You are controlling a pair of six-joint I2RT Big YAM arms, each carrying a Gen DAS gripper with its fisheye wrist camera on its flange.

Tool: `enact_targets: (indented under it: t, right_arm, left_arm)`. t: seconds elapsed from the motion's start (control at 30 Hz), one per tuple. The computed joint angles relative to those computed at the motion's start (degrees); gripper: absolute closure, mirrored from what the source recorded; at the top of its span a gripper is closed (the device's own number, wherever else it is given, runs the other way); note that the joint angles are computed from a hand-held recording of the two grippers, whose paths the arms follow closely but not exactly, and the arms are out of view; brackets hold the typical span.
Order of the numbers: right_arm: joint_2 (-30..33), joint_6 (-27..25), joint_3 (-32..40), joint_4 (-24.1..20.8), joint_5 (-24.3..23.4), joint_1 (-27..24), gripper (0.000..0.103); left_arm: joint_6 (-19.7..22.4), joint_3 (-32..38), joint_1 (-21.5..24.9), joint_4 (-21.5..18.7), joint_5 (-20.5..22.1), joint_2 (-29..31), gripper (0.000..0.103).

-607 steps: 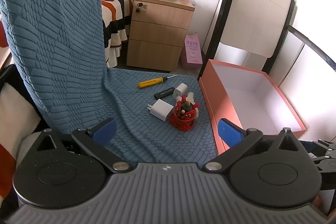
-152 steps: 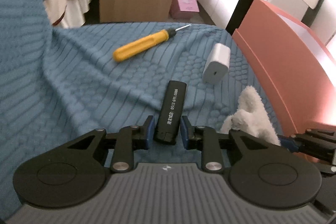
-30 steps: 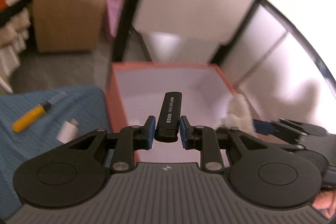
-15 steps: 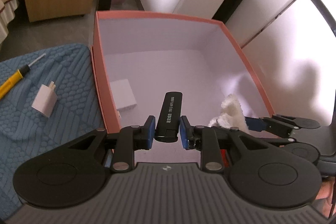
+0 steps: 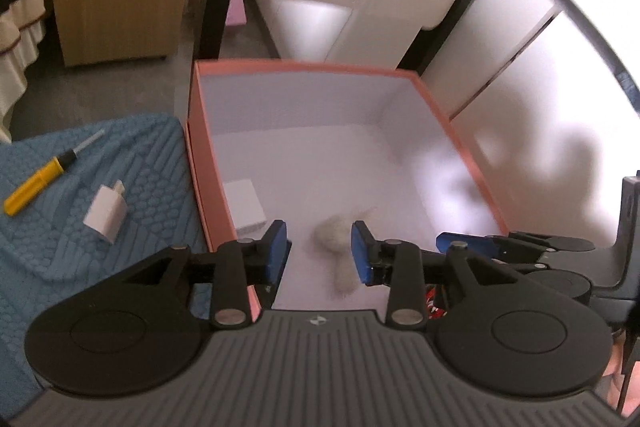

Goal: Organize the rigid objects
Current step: 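Open both grippers to drop the USB stick and plush toy into the box, then withdraw both grippers from the box toward the screwdriver and white charger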

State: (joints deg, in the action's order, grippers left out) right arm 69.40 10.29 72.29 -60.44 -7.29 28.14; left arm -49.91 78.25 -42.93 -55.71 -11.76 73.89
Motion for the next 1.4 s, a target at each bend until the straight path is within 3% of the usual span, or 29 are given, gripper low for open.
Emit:
enact_targets:
  t: [0.17, 0.57, 0.73, 1.07, 1.13, 1.4]
  right_arm:
    - [-3.33, 0.46, -0.6, 4.41, 3.36, 1.81, 0.047]
    - [-10.88, 4.03, -3.63, 8.97, 4.72, 8.0, 0.047]
    - [-12.93, 5.41, -4.86, 9.68, 6.95, 12.17, 0.047]
    - [-14.86, 9.5, -7.37, 10.7, 12.55, 20.31, 0.047]
    - [-14.77, 9.09, -7.45, 10.51, 15.07, 22.28, 0.047]
    - [-15.17, 11.24, -9.1, 11.1, 16.26, 26.55, 0.047]
  left_arm:
    - [3.27, 0.89, -2.66, -2.07, -8.68, -2.92, 0.062]
    - [-0.92, -4.14, -10.72, -1.97, -20.25, -12.19, 0.062]
    - [-4.26, -5.81, -14.07, -2.56, -24.8, -15.26, 0.062]
    - [-12.3, -9.39, -21.15, -9.97, -33.58, -20.17, 0.062]
    - [-14.34, -10.32, -22.42, -11.41, -34.86, -20.98, 0.062]
    - [-22.44, -14.71, -25.97, -16.15, -38.21, -24.12, 0.062]
